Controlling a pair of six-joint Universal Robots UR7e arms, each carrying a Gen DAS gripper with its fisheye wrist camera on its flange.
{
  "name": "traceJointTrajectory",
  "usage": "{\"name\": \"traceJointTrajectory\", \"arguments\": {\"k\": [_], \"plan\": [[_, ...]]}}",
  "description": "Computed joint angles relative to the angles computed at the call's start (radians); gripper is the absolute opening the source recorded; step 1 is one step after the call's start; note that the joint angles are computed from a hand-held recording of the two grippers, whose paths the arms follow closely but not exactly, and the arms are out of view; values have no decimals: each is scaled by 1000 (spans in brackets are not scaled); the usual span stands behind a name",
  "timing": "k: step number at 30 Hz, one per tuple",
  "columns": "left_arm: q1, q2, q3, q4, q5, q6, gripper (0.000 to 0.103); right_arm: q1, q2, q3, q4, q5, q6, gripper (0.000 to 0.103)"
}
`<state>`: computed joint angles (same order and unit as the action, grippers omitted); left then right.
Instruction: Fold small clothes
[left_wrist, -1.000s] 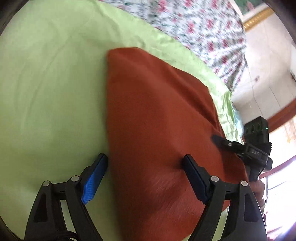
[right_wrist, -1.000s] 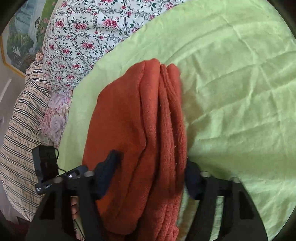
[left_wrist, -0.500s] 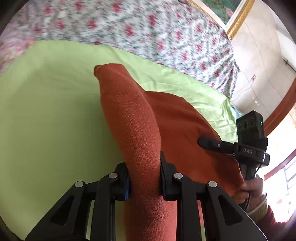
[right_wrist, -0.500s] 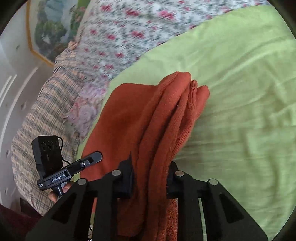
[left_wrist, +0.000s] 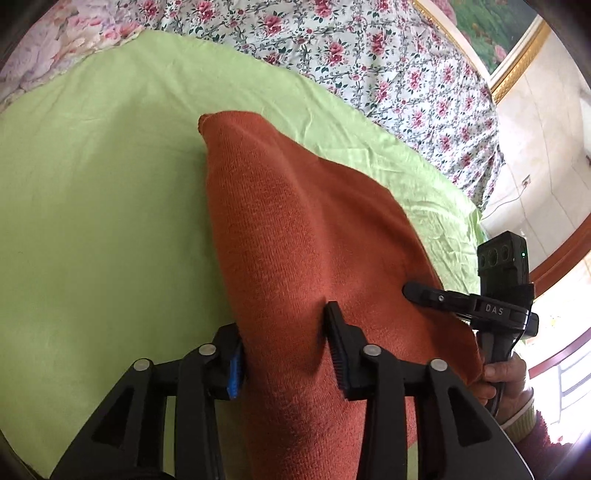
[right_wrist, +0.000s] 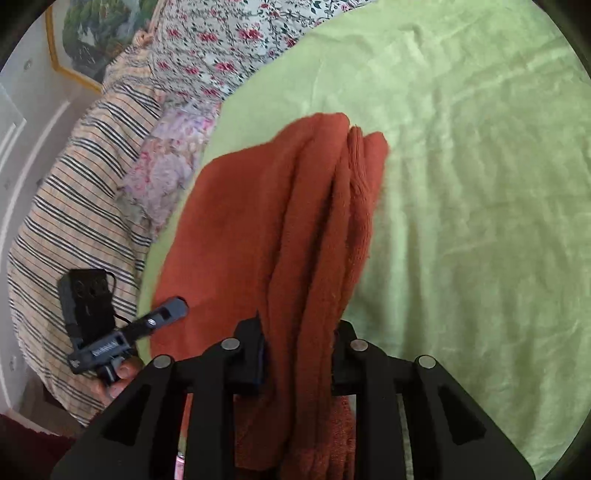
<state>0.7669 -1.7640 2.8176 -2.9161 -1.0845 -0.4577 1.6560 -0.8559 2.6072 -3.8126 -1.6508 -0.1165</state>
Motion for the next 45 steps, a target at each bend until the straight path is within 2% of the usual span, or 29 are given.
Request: {"name": "traceJointTrajectory", "arguments": {"k": [2,3,4,7,11,12,14,15,16,20,23,26,28,30,32,37,39,40,41,42,45], "plan": [[30,27,-21,-23,-4,21,54,33,-18,-10,29,-49,20,39],[50,47,-33,-47,-5,36,59,48,-33,-9,38,-79,30,47],[87,65,-53,-76,-25,60,60,60,-43,-1,20,-103,34,50],[187,126,-118,-135,-82,126,60,96,-78,22,-48,-154,43,51],[297,244,-247,-156,-116,176,60,124,-113,29,-68,-136,47,51],[312,272,-279,-154,-110,181,57,133,-120,25,-55,-131,44,51],[338,328,-343,-150,-95,198,41,147,-118,13,-31,-117,37,51],[351,353,-377,-143,-103,211,28,157,-113,4,-20,-120,39,51],[359,372,-405,-136,-99,218,28,170,-101,-7,-10,-122,41,50],[340,401,-454,-139,-15,247,28,173,-85,-14,5,-114,38,50],[301,360,-436,-132,33,238,28,175,-78,-12,-2,-117,43,50],[238,283,-368,-130,70,226,40,173,-72,-5,-24,-128,50,50],[186,243,-316,-115,137,209,59,166,-70,-2,-34,-131,53,50],[177,244,-306,-106,181,194,60,160,-65,-7,-31,-130,56,50],[225,262,-338,-80,148,186,60,165,-59,-17,-18,-138,63,50],[394,356,-465,-33,-62,194,59,188,-47,-28,-11,-143,66,50],[425,390,-496,-35,-112,209,53,185,-46,-27,-11,-142,70,50],[433,402,-503,-45,-130,225,28,182,-46,-25,-11,-143,71,50],[439,409,-510,-47,-151,240,6,181,-46,-23,-10,-145,74,50],[436,415,-515,-46,-156,249,2,178,-48,-22,-8,-145,74,50],[377,418,-493,-120,-81,297,1,176,-55,-20,-1,-151,72,50]]}}
